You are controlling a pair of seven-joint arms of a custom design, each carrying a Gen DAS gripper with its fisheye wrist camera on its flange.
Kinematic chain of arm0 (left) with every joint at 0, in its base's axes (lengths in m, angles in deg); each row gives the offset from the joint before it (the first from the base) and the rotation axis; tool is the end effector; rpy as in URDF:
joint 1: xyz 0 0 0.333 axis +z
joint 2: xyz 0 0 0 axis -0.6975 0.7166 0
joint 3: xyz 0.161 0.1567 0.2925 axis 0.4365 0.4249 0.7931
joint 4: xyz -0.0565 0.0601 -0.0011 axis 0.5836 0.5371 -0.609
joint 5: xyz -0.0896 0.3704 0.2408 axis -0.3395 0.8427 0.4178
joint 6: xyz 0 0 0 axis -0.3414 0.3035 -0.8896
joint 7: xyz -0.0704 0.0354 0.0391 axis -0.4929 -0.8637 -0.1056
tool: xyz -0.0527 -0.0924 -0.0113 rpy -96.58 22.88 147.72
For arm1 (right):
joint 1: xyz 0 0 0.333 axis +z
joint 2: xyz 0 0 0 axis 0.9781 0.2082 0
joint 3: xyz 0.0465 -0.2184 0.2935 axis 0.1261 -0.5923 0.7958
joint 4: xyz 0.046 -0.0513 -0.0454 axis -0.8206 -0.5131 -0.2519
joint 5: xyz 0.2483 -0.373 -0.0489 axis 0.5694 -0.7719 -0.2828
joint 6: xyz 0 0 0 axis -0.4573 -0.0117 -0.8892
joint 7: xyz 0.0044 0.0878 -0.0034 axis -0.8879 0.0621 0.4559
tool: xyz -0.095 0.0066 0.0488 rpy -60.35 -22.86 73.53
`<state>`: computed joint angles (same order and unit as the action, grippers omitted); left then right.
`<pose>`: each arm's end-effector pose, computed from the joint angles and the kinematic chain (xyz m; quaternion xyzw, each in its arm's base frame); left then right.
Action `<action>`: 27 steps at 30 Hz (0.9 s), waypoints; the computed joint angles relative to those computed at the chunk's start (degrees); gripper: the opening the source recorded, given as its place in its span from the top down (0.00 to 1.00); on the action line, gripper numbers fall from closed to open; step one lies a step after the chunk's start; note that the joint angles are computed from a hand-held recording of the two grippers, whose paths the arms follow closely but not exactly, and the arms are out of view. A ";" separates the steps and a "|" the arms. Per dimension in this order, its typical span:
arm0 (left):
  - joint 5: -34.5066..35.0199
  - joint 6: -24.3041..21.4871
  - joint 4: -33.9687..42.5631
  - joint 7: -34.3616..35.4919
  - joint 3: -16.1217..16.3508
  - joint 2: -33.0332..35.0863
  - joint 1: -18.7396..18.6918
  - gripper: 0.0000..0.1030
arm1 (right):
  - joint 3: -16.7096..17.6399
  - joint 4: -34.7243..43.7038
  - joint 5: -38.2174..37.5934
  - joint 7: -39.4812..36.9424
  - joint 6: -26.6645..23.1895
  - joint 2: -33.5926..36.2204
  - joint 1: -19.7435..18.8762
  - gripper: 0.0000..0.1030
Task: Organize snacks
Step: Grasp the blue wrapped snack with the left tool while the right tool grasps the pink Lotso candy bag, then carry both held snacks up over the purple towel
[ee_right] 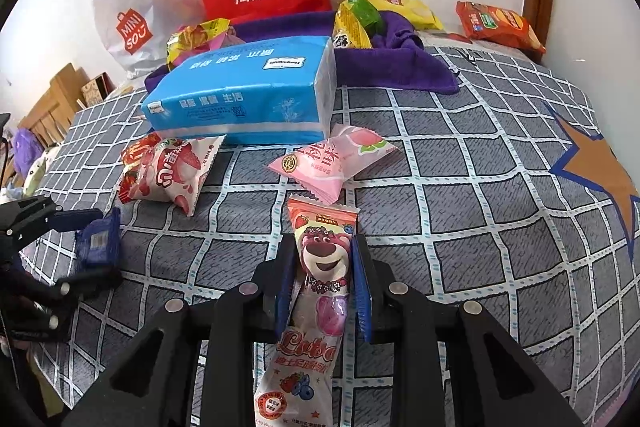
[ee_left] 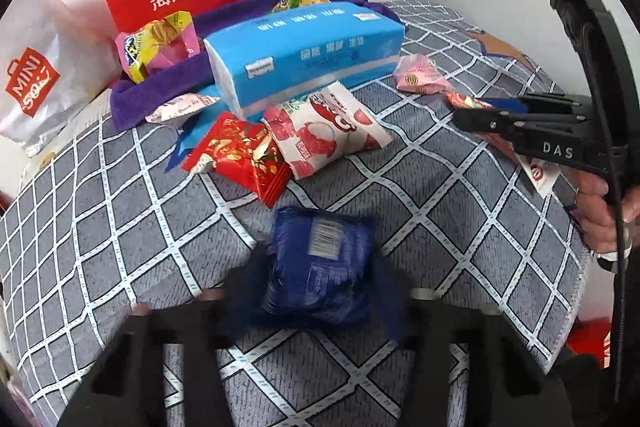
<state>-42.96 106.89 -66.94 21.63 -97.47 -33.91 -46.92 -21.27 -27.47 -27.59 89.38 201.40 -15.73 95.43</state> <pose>0.6214 -0.1376 0.4443 -0.6386 0.7150 -0.1961 0.2063 0.7213 0.2526 0.4419 -0.8193 0.4773 -0.1076 0.2989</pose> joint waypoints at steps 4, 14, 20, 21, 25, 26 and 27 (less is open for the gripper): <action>6.55 -1.07 -0.28 -8.23 1.49 -1.30 0.13 0.61 | 0.15 0.36 -0.01 -0.60 -0.90 -0.08 -0.14 0.74; 20.07 -2.44 -0.76 -34.70 3.89 -1.22 2.99 0.60 | 1.20 2.29 3.83 -3.19 -1.52 1.51 -0.88 0.74; 30.39 -3.00 -0.29 -45.71 3.91 -0.67 2.76 0.58 | 1.41 2.37 4.36 -3.88 -0.59 1.86 -1.02 0.73; 30.24 -2.82 -0.41 -45.90 3.85 -0.73 2.85 0.58 | 1.48 2.61 4.68 -3.86 -0.82 2.01 -1.16 0.73; 29.84 -2.12 -0.67 -46.20 3.77 -0.90 3.19 0.58 | 1.66 2.99 5.42 -4.18 -1.26 2.23 -1.42 0.72; 29.64 -1.74 -0.83 -46.20 3.78 -0.96 3.29 0.58 | 1.66 2.99 5.49 -4.25 -1.27 2.23 -1.42 0.72; 29.30 -1.24 -0.97 -46.04 3.79 -0.98 3.41 0.58 | 1.61 2.97 5.44 -4.27 -1.26 2.23 -1.37 0.72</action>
<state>-13.66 105.66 -67.90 -24.41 -93.68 -34.89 -43.51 -19.66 -24.49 -22.15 85.11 200.14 -13.51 94.06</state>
